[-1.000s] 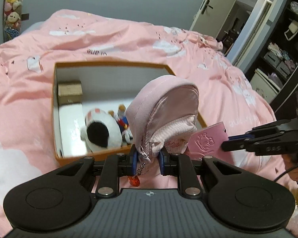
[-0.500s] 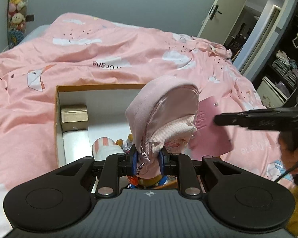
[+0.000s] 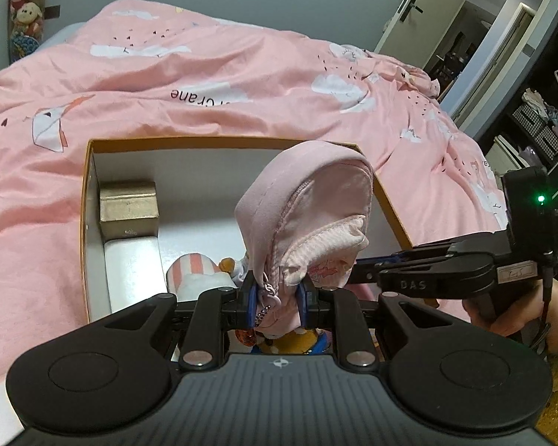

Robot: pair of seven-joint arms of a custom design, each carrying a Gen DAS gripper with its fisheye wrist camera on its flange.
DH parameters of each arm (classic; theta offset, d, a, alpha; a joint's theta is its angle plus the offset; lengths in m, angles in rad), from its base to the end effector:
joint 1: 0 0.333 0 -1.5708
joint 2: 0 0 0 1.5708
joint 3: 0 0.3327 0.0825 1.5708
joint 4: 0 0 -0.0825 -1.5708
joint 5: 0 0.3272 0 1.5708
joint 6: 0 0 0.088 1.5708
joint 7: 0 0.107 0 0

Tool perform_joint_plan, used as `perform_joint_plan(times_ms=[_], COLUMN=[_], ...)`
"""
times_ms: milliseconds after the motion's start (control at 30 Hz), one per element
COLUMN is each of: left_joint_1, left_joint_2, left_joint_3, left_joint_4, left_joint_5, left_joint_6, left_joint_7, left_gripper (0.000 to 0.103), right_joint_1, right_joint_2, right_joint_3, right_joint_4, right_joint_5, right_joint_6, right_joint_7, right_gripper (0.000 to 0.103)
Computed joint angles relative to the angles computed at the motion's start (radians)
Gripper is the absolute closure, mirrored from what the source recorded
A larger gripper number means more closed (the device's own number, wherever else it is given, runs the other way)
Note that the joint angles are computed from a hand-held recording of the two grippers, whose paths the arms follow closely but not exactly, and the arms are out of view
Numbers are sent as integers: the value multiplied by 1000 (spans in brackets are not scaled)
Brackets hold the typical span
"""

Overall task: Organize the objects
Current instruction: 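Lower the pink pouch into the box and open the left gripper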

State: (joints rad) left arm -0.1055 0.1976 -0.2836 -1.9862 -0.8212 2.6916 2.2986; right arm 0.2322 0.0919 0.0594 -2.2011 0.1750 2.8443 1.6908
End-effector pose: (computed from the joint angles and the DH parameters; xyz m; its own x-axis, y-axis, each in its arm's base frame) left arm 0.5525 -0.1894 0.4660 -0.4961 -0.8031 0.3300 -0.7729 0.2353 -0.5893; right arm 0.5231 0.1466 0.4567 0.0688 -0.9781 -0.1964 -0.8697 0.0376 -0.4921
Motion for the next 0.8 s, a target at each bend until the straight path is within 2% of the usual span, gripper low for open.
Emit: perform_joint_plan(times_ms=[200,367,467,600,667,700,800], left_joint_1=[6,5,3,8,6,4,-5], left_joint_2=[18,37,54,77,91,102,155], left_joint_3=[0,1,1,-7,-10,-10,-8], left_joint_4=[25,53,77,122,148,166,255], left_joint_5=[8,39,71,97,110,121,179], left_joint_6=[-27,-56,-77,-130,-152,-170,-279], left_joint_7=[-3,-26,-53,-73,-86,-101,-171], left_gripper=[80,80,79,79,79,79,79], right_joint_1=[27,59,54,32,17,3,-65], right_joint_2=[30,29,8,-53,-90,-113,-160], right_joint_3=[-25,-49,-47,-44,-49,-49,-29], right_joint_4=[47,76,62,1,-32,-49,-73], right_joint_5=[-165,-411,-476,-518,-622,-714,-928], right_joint_6=[-67,-128,-126,-59,-9,18,65], right_joint_7=[92,187,203,219,308,399,629], right_gripper=[86,85,85,84,78,77,72])
